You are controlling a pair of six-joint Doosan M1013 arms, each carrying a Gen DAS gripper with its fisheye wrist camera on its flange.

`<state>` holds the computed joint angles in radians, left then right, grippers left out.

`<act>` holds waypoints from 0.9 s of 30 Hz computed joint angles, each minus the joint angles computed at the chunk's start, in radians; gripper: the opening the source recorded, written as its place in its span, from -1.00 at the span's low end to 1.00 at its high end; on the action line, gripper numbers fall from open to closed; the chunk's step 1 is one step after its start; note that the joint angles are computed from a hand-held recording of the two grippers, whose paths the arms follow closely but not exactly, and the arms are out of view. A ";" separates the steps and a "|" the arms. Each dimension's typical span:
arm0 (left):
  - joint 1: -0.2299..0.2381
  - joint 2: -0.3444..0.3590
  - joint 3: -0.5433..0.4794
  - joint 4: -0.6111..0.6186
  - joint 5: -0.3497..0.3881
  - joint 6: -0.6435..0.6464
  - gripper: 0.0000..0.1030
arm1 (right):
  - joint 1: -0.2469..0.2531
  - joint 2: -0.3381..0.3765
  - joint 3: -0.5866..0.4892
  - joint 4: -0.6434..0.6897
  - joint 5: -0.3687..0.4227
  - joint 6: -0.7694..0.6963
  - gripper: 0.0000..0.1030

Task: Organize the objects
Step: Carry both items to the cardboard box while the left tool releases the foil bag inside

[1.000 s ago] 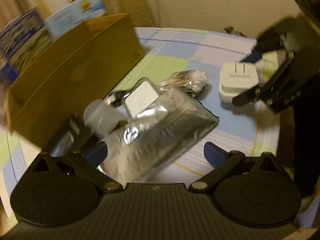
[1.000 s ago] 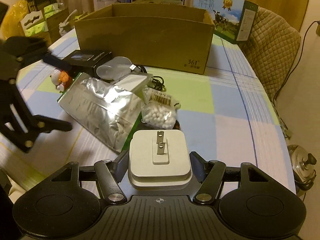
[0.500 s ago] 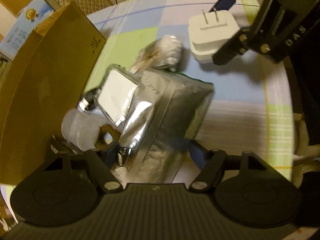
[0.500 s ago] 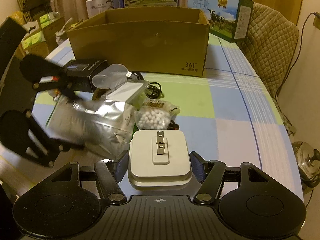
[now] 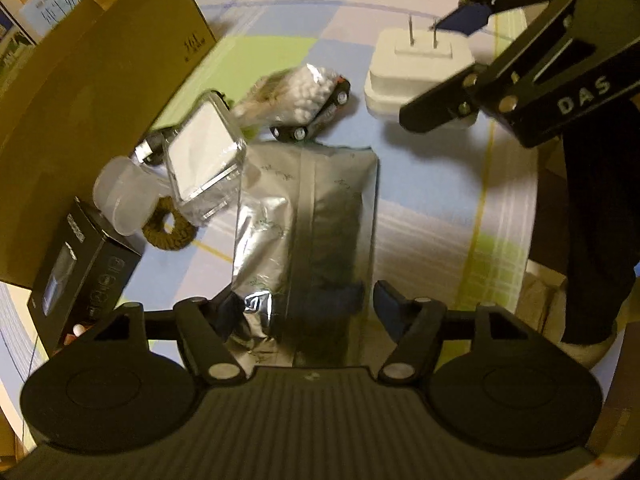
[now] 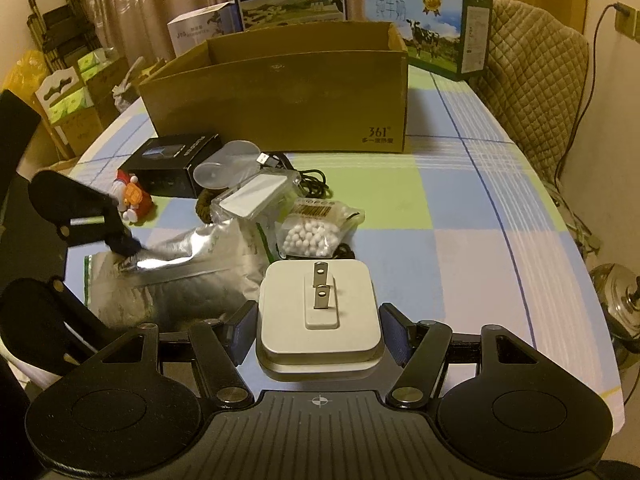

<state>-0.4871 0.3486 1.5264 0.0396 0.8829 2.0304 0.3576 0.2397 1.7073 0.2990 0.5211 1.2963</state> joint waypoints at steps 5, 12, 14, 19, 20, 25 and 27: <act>0.010 0.012 -0.032 -0.026 0.069 -0.076 -0.07 | -0.003 -0.004 0.001 0.012 -0.002 0.006 0.20; 0.041 -0.001 -0.035 -0.116 0.100 -0.164 -0.27 | -0.006 -0.024 0.013 0.039 -0.009 -0.003 0.20; 0.045 -0.010 -0.028 -0.125 0.103 -0.188 -0.27 | -0.005 -0.031 0.016 0.045 -0.012 -0.006 0.20; 0.051 -0.043 -0.016 -0.143 0.104 -0.237 -0.27 | 0.001 -0.050 0.025 0.057 -0.017 -0.014 0.20; 0.049 -0.051 -0.016 -0.141 0.105 -0.250 -0.27 | 0.003 -0.052 0.025 0.059 -0.017 -0.015 0.20; 0.056 -0.073 -0.021 -0.135 0.096 -0.321 -0.27 | 0.011 -0.064 0.025 0.069 -0.016 -0.021 0.20; 0.061 -0.083 -0.025 -0.136 0.093 -0.354 -0.27 | 0.012 -0.064 0.018 0.073 -0.010 -0.023 0.20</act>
<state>-0.4263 0.2661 1.5017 -0.0962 0.9761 1.6764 0.3695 0.1758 1.7254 0.3720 0.5107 1.2731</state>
